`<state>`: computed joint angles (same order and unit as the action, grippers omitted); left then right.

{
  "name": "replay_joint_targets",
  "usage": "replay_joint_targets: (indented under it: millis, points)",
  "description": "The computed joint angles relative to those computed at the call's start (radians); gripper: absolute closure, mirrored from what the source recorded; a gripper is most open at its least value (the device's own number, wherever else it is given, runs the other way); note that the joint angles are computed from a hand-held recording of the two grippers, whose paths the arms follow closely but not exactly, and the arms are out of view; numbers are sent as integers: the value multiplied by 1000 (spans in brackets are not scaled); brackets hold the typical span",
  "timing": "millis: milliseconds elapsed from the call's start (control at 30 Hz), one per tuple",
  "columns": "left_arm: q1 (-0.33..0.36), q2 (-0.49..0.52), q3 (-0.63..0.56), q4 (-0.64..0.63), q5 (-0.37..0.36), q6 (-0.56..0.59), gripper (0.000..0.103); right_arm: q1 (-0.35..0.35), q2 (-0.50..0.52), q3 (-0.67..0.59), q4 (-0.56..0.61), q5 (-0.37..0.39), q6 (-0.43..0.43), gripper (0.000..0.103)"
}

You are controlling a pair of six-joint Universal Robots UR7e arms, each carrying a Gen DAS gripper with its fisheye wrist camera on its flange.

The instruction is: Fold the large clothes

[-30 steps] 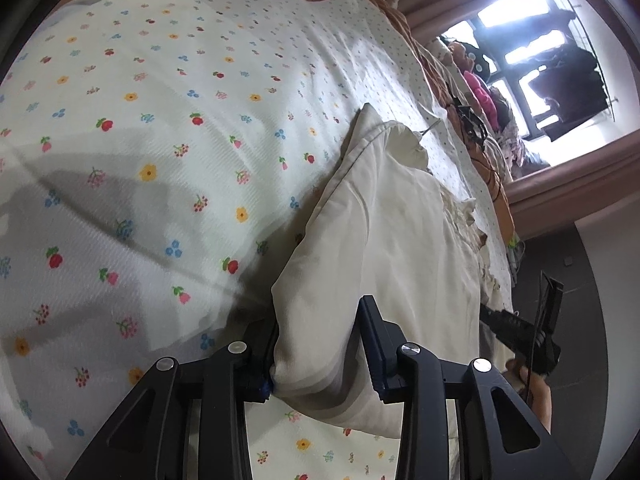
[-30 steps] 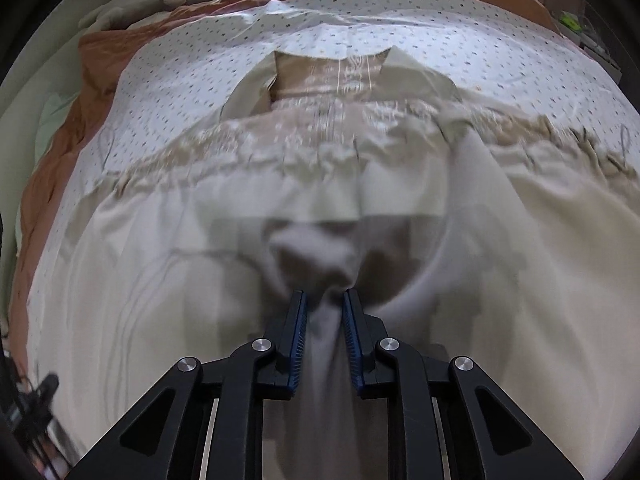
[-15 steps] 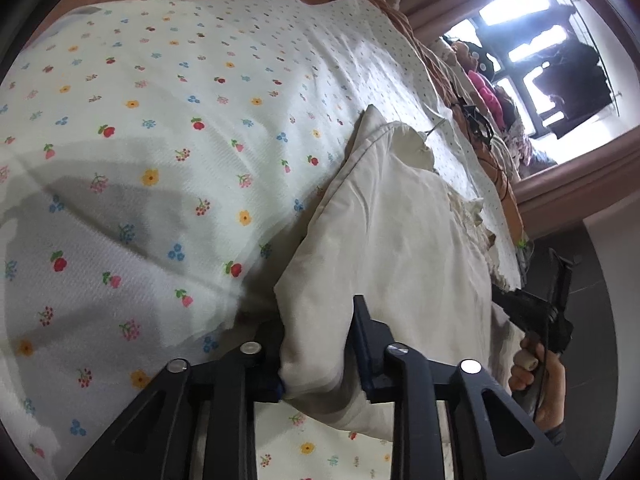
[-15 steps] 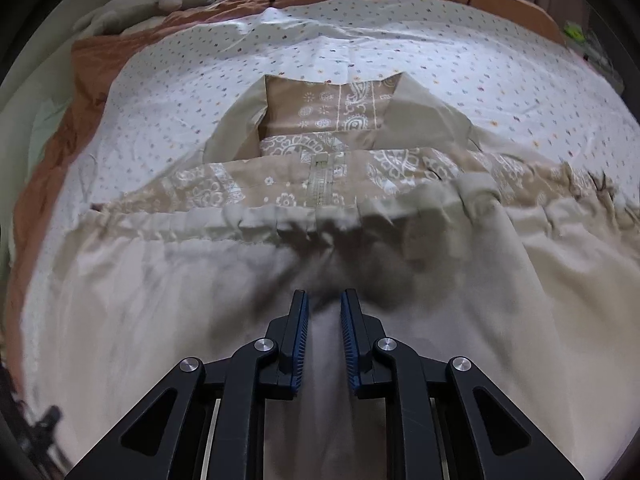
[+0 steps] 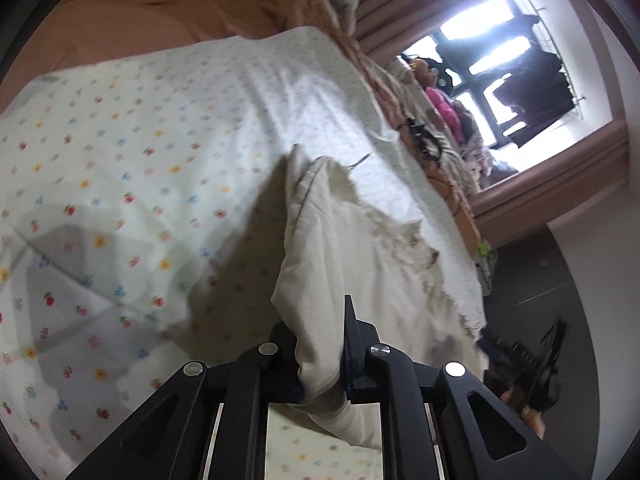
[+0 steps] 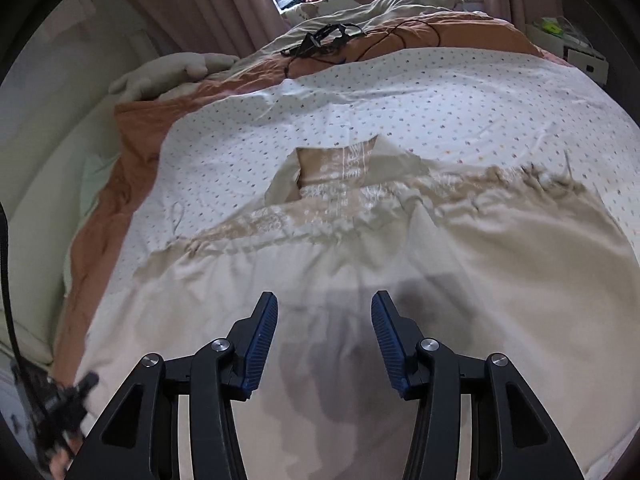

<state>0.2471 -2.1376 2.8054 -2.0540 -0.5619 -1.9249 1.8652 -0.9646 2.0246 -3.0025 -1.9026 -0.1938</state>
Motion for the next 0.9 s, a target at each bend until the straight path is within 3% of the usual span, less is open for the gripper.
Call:
replay_joint_targets:
  millis: [133, 467, 600, 900]
  points:
    - [17, 106, -32, -138, 19, 93, 91, -13, -52, 73, -17, 25, 0, 54]
    - [94, 336, -123, -560, 15, 458, 93, -76, -150, 252, -64, 124, -22, 54]
    - [110, 405, -171, -637, 3, 550, 93, -93, -141, 286, -55, 137, -15, 64]
    - [139, 518, -267, -736, -9, 684, 94, -100, -126, 356, -110, 108, -2, 75]
